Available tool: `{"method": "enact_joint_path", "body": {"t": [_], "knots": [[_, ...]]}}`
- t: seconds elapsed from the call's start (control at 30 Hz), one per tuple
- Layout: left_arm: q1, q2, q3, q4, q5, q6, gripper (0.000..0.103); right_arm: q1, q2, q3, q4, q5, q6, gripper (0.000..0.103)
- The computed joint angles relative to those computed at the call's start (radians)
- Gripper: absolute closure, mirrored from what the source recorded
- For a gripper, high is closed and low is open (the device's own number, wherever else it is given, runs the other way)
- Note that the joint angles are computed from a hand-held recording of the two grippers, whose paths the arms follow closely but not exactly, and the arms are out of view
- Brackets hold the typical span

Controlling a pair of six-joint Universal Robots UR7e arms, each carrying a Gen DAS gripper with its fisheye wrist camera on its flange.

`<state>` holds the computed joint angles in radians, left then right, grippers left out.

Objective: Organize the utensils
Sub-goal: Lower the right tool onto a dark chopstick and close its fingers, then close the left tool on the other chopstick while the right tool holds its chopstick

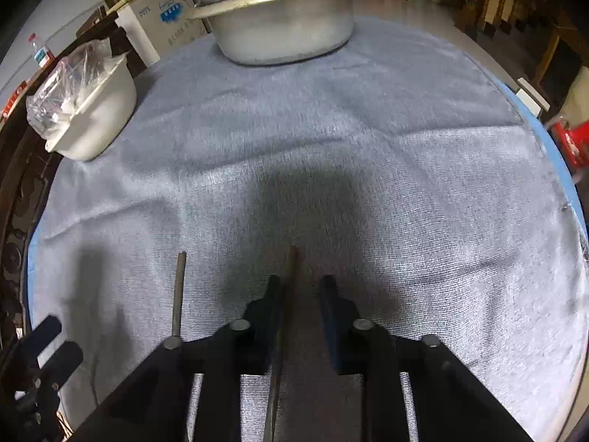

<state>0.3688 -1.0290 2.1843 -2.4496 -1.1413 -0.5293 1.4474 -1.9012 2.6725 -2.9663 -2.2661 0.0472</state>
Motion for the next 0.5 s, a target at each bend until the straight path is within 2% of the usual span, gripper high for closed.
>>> {"method": "enact_joint_path", "body": {"t": [0.1,0.37,0.5], "knots": [[0.01,0.037,-0.043,0.023,-0.023,0.028,0.049,-0.028,-0.027,0.005,0.008,0.033,-0.021,0.096],[0.038,0.164,-0.164,0.064,-0.106,0.089,0.049,-0.125,-0.174,0.056,0.032,0.157,-0.101,0.096],[0.05,0.234,-0.22,0.09,-0.134,0.076,0.049,-0.145,-0.222,0.066,0.059,0.178,-0.126,0.095]]}}
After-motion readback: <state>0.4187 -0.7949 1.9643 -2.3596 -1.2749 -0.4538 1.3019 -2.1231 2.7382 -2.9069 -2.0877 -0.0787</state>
